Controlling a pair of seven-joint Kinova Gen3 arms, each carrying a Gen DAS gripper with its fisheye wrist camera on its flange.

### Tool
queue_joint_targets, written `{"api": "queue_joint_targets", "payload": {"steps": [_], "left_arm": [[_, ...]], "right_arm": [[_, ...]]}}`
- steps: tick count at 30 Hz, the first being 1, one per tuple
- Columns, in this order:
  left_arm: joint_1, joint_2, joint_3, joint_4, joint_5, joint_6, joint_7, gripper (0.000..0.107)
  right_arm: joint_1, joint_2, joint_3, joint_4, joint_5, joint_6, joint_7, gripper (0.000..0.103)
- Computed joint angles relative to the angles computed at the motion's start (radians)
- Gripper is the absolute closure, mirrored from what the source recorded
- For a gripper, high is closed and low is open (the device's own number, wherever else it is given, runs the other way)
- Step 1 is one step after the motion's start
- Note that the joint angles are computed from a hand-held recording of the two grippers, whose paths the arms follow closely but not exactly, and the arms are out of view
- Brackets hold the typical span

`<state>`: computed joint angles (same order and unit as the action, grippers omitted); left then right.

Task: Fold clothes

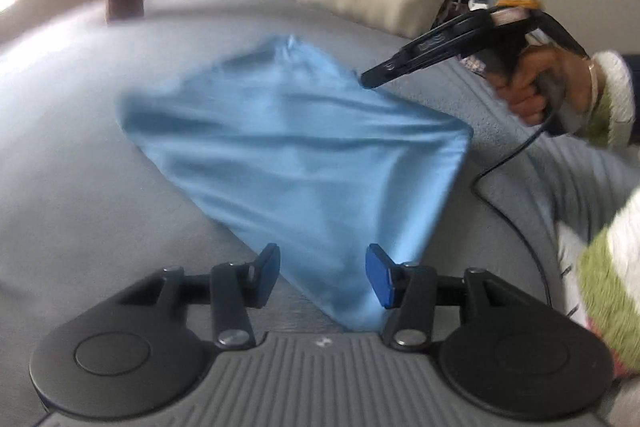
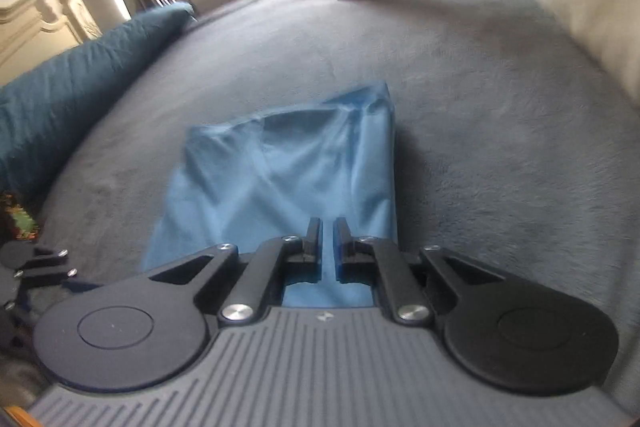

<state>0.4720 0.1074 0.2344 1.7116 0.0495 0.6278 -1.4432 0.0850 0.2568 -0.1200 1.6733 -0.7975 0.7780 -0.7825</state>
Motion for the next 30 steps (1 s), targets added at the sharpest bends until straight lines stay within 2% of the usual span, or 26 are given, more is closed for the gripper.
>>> {"api": "queue_joint_targets", "payload": {"steps": [2,4,6,8,10,11,13,15,17,19,21,23,24,26,28,29,30], "left_arm": [[-0.017,0.012,0.001,0.016,0.047,-0.001,-0.026,0.059],[-0.034,0.015,0.001,0.029,0.094,-0.009,-0.046,0.057],[-0.052,0.011,0.000,0.040,0.141,-0.022,-0.063,0.056],[-0.070,0.007,0.004,0.050,0.178,-0.035,-0.072,0.054],[-0.053,0.004,-0.001,0.059,0.156,-0.050,-0.074,0.052],[-0.043,0.003,-0.001,0.064,0.134,-0.061,-0.066,0.050],[-0.011,-0.003,-0.001,0.082,0.071,-0.087,-0.020,0.049],[0.004,-0.009,0.000,0.095,0.035,-0.104,0.010,0.049],[0.006,-0.015,0.000,0.105,0.027,-0.114,0.022,0.048],[0.009,-0.021,-0.004,0.115,0.027,-0.123,0.026,0.048],[-0.017,-0.026,0.006,0.120,0.074,-0.121,-0.013,0.049],[-0.033,-0.026,0.008,0.125,0.117,-0.125,-0.046,0.048],[-0.038,-0.024,0.008,0.128,0.134,-0.130,-0.058,0.048],[-0.035,-0.034,0.008,0.144,0.138,-0.145,-0.057,0.048],[-0.030,-0.040,0.007,0.154,0.130,-0.157,-0.041,0.048],[-0.028,-0.042,0.006,0.158,0.126,-0.161,-0.031,0.048],[-0.030,-0.043,0.006,0.158,0.129,-0.159,-0.033,0.048]], "right_arm": [[-0.086,0.044,0.064,-0.021,0.079,-0.063,-0.081,0.101],[-0.151,0.053,0.135,-0.030,0.113,-0.115,-0.158,0.100],[-0.163,0.033,0.131,-0.053,0.134,-0.123,-0.181,0.100],[-0.132,0.030,0.061,-0.090,0.141,-0.095,-0.139,0.100],[-0.136,0.064,0.036,-0.145,0.128,-0.045,-0.113,0.100],[-0.164,0.095,0.051,-0.173,0.131,-0.039,-0.124,0.100],[-0.246,0.159,0.121,-0.215,0.183,-0.073,-0.190,0.103],[-0.326,0.181,0.212,-0.245,0.258,-0.138,-0.264,0.103],[-0.342,0.194,0.248,-0.290,0.278,-0.139,-0.282,0.100],[-0.308,0.170,0.210,-0.303,0.232,-0.074,-0.236,0.099],[-0.230,0.166,0.117,-0.317,0.163,0.007,-0.157,0.098],[-0.193,0.216,0.039,-0.360,0.152,0.089,-0.128,0.100],[-0.201,0.241,0.024,-0.380,0.164,0.118,-0.138,0.100],[-0.222,0.276,0.051,-0.445,0.188,0.126,-0.205,0.103],[-0.287,0.294,0.125,-0.467,0.196,0.070,-0.283,0.103],[-0.299,0.299,0.139,-0.471,0.200,0.047,-0.304,0.098],[-0.316,0.284,0.135,-0.470,0.217,0.040,-0.309,0.098]]}}
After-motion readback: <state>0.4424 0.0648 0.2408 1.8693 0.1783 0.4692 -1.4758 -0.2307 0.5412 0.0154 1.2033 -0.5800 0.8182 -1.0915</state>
